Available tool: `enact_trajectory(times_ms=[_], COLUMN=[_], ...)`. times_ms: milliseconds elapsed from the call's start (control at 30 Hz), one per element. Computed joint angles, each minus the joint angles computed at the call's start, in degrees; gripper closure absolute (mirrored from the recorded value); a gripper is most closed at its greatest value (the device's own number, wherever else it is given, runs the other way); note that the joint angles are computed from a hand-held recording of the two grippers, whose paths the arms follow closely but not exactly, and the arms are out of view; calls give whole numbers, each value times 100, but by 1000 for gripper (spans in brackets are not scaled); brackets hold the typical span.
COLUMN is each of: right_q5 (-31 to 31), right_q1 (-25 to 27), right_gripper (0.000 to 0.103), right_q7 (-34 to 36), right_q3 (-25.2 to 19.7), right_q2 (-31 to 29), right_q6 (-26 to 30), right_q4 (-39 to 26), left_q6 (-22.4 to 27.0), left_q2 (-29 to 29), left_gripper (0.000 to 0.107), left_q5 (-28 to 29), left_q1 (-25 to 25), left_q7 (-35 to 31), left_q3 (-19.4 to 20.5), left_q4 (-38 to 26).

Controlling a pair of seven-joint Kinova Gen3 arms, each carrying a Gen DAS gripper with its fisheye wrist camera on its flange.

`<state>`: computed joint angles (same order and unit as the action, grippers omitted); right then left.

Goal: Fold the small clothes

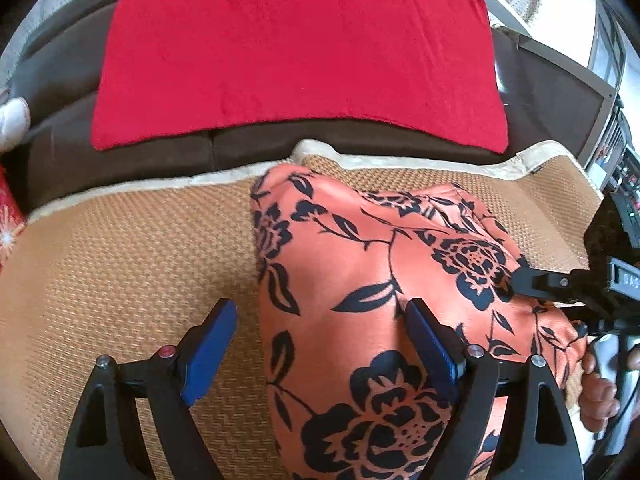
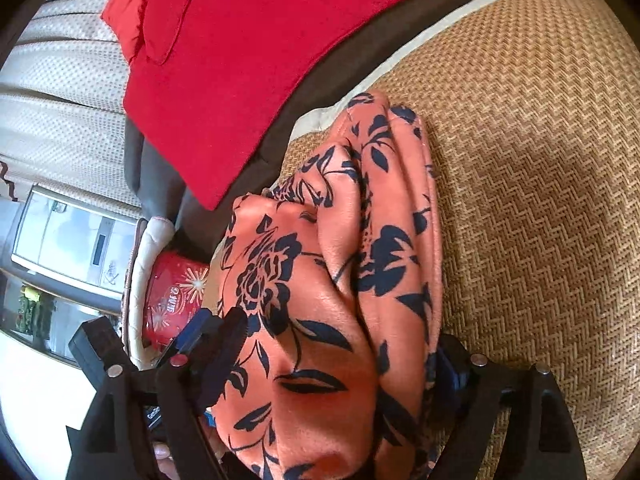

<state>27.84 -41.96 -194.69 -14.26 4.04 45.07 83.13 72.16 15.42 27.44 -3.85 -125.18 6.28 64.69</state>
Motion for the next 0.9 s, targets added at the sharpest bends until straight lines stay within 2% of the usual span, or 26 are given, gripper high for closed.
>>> enact_trajectory(times_ms=[167, 233, 300, 367, 500, 600, 767, 900], right_q5=[203, 269, 464, 526, 510, 472, 366, 258], right_q1=[-250, -342, -688, -823, -1056, -1163, -1353, -1462], right_gripper=[18, 18, 17, 17, 17, 20, 32, 39], right_q7=[84, 154, 77, 118, 292, 344, 507, 902], right_q3=[98, 129, 383, 450, 658, 798, 1009, 1162], right_q2=[447, 625, 839, 1027, 1369, 1509, 1918, 2285], right_q6=[338, 512, 926, 1222, 1574, 1623, 1867, 2088], right_q4=[-569, -815, -1130, -1443, -1968, -2137, -2744, -3388], left_q6=[689, 733, 837, 838, 809, 788, 717, 663], left_q2=[357, 388, 457, 471, 451, 439, 469, 489], left_gripper=[21, 21, 21, 21, 21, 23, 53, 65], left_q5=[179, 198, 255, 281, 349, 419, 482, 565], left_q1=[-119, -99, -134, -141, -193, -253, -315, -415], left_q7=[88, 90, 150, 175, 110, 26, 23, 18], left_q3=[136, 99, 111, 119, 133, 131, 106, 103], left_q4=[-439, -471, -554, -547, -492, -455, -500, -543])
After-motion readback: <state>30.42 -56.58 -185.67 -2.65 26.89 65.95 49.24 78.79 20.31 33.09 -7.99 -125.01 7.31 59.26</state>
